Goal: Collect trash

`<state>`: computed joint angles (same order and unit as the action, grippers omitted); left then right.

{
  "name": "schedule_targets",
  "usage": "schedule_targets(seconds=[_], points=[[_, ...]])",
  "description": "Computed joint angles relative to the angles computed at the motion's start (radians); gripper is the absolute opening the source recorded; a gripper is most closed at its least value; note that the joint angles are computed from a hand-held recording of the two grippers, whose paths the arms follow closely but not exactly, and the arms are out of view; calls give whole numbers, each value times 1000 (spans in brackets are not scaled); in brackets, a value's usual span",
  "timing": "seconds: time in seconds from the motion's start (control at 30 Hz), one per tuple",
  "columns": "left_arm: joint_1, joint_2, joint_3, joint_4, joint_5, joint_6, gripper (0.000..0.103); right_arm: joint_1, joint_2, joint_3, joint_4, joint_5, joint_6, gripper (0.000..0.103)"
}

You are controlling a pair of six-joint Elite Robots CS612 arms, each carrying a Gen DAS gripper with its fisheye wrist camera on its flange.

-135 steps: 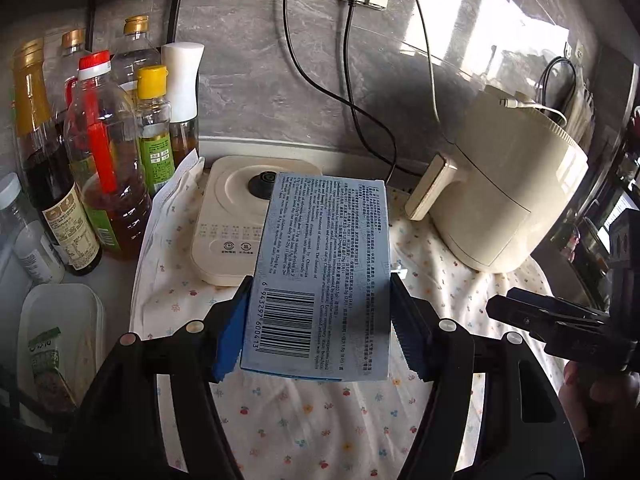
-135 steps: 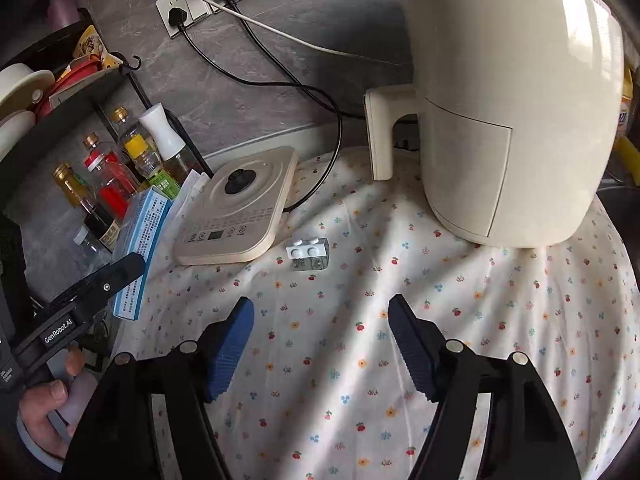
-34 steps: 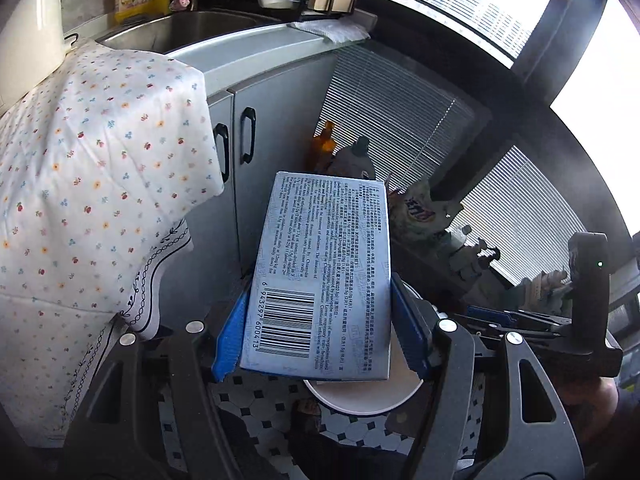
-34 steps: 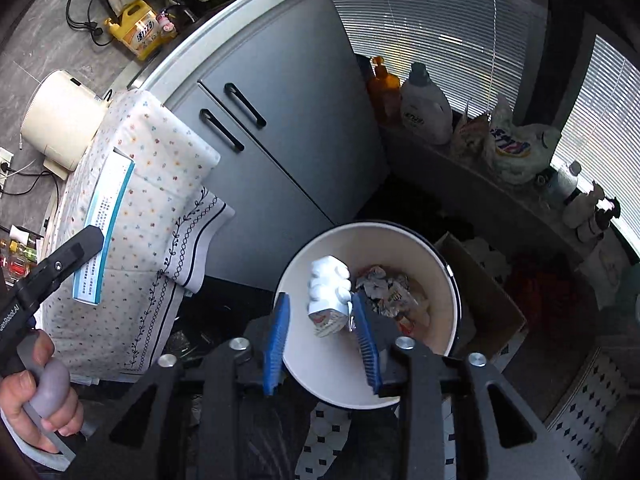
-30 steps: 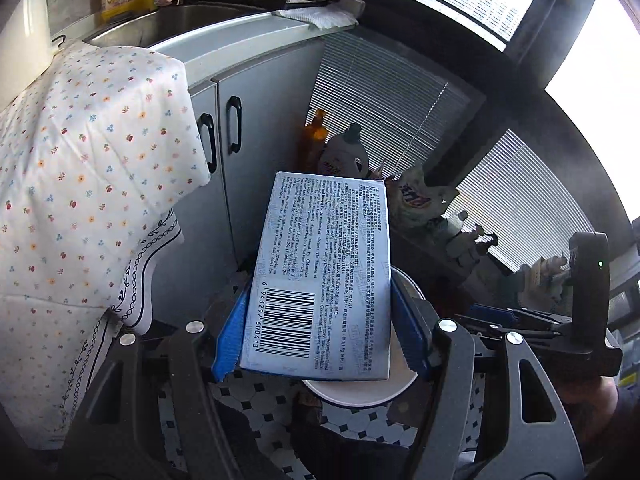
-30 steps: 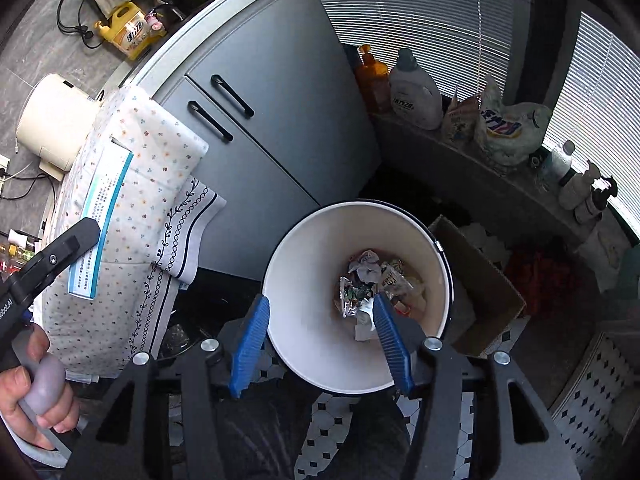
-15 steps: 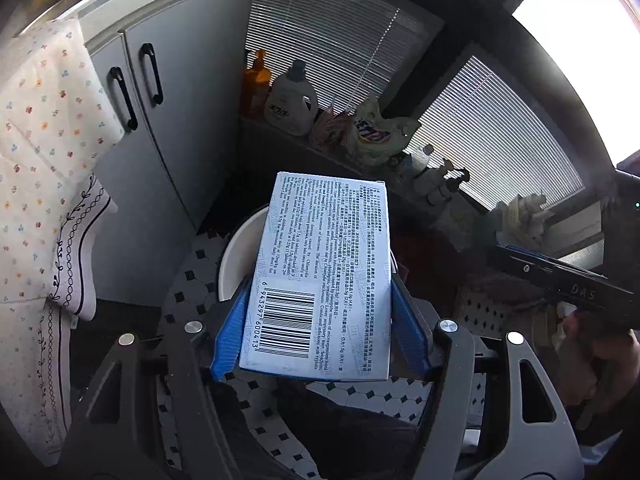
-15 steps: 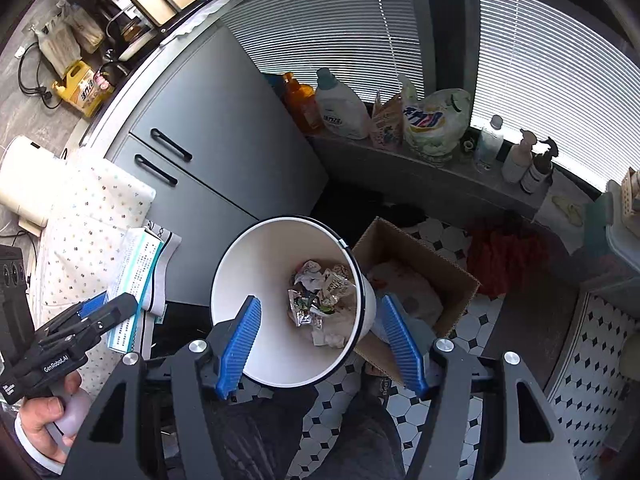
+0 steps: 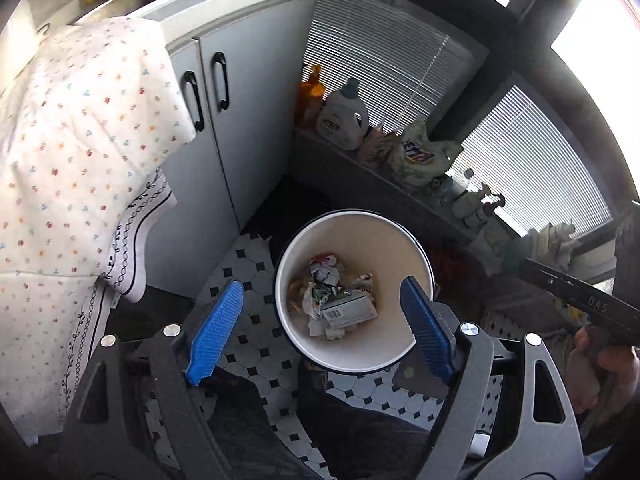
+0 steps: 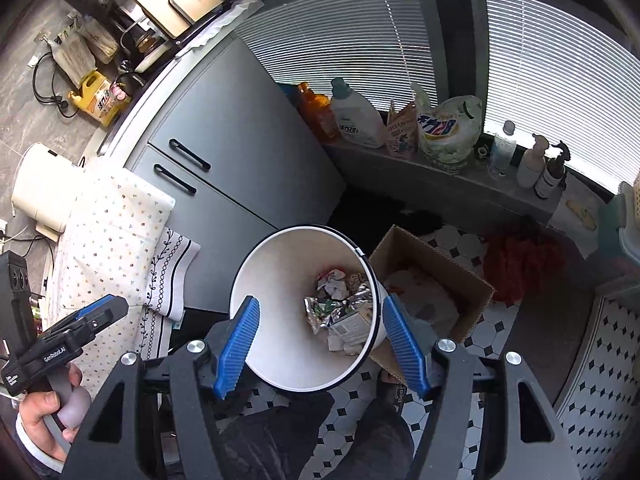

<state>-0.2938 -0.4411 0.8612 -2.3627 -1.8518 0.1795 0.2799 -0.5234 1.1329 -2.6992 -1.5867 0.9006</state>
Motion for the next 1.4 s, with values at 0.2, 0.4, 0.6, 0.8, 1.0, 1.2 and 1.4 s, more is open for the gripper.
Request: schedule_targets(seconds=[0.2,0.4,0.6,0.8,1.0,1.2,1.4], points=[[30,-54,78,-118,3,-82,87,9,16,-67,44,27,-74,76],[61,-95,135,-219,-40,-113,92,34,19,-138,120,-34,-118,87],[94,-128,175,-291,-65,-115,96,77,8,-184,137,-156,-104,95],[136,-189,259,-425,-84,-102,96,124,21,-267,174,-264,-96,95],[186,-248,352,-521,-115,-129,97,175,33,-337,188,-327,-102,95],[223,-293,425,-605,-122,-140,97,217,36,-377,190,-360,-108,95],[250,-337,492,-704,-146,-151,97,255,30,-388,142,-410,-148,95]])
